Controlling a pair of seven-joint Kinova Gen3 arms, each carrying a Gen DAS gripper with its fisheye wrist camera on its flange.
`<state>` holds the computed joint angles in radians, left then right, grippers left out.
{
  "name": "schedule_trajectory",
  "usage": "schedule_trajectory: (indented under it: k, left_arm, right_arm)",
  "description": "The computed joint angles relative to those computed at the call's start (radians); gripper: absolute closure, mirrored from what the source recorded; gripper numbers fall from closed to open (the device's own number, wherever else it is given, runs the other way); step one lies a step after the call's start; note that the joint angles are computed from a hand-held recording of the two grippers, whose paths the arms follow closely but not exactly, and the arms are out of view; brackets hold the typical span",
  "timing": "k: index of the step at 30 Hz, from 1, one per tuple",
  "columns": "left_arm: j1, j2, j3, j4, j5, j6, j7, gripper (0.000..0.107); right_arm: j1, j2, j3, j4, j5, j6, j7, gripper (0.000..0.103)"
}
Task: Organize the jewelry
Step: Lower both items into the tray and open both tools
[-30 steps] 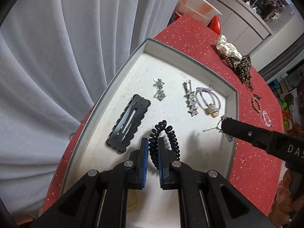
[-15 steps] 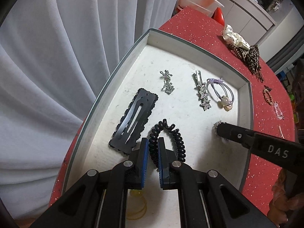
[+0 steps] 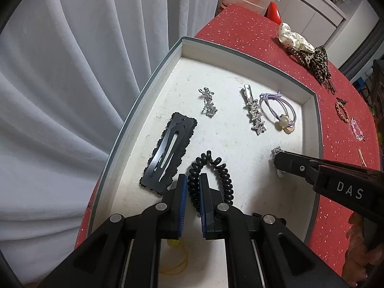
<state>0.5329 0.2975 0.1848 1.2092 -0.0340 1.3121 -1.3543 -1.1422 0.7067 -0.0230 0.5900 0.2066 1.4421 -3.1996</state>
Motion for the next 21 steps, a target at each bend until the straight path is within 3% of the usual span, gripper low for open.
schedule_trajectory:
  k: [4, 11, 12, 13, 14, 16, 21]
  left_arm:
    - [0.003, -0.001, 0.001, -0.003, -0.004, 0.003, -0.003, 0.096]
    - [-0.001, -0.005, 0.005, -0.007, 0.006, 0.009, -0.023, 0.096]
    - [-0.001, -0.005, 0.004, -0.009, 0.006, 0.011, -0.026, 0.089]
    - [-0.003, -0.006, 0.007, -0.011, 0.005, 0.014, -0.025, 0.04]
    - [0.006, -0.011, 0.001, -0.005, -0.008, 0.008, -0.008, 0.005]
    - [0.031, -0.042, -0.014, 0.014, -0.049, -0.026, 0.023, 0.005]
    - [0.024, -0.031, 0.004, -0.016, -0.055, 0.01, 0.014, 0.005]
  right_arm:
    - [-0.006, 0.001, 0.007, -0.022, 0.007, 0.025, 0.002, 0.082]
    - [-0.03, -0.006, 0.017, -0.048, 0.03, 0.06, -0.01, 0.081]
    - [-0.037, -0.003, 0.021, -0.064, 0.036, 0.076, -0.01, 0.081]
    - [-0.044, 0.002, 0.025, -0.084, 0.042, 0.092, -0.01, 0.081]
    - [-0.05, 0.005, 0.03, -0.099, 0.048, 0.107, -0.009, 0.081]
    - [-0.067, 0.007, 0.042, -0.136, 0.062, 0.15, -0.008, 0.081]
    - [-0.087, -0.004, 0.055, -0.164, 0.076, 0.201, -0.029, 0.081]
